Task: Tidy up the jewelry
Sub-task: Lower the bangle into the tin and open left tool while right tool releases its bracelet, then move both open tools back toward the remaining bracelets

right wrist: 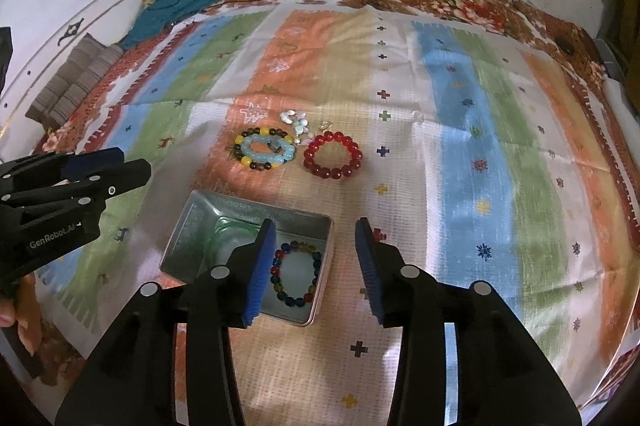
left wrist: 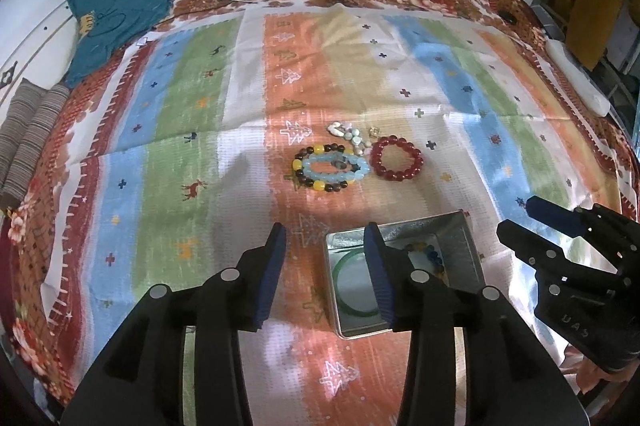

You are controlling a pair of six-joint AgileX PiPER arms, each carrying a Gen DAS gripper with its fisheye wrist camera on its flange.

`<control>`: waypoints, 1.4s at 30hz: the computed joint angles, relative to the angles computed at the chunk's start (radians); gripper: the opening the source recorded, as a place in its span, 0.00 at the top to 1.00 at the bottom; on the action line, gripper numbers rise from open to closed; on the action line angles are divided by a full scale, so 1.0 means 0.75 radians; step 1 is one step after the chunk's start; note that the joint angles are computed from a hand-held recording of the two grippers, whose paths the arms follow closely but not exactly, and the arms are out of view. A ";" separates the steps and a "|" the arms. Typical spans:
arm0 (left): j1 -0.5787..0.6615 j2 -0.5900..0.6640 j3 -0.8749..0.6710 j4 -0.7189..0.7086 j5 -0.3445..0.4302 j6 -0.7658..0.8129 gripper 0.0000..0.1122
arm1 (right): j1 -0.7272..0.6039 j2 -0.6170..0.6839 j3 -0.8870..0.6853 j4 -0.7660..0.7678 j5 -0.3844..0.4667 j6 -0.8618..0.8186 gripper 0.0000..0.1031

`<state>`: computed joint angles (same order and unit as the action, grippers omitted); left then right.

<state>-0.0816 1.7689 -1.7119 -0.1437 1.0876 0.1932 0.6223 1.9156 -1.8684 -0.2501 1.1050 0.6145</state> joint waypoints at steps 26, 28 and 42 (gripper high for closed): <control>0.001 0.269 -0.275 0.094 0.056 -0.084 0.48 | -0.105 0.198 -0.220 0.020 0.077 -0.046 0.30; 0.000 0.290 -0.301 0.097 0.066 -0.091 0.48 | -0.110 0.207 -0.226 0.016 0.081 -0.050 0.31; -0.031 0.385 -0.426 0.096 0.105 -0.107 0.47 | -0.134 0.325 -0.375 0.008 0.140 -0.070 0.30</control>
<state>-0.1047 2.0580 -2.0317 -0.0716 1.1661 0.1128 0.5218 2.1590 -2.1500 -0.2445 1.2103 0.5620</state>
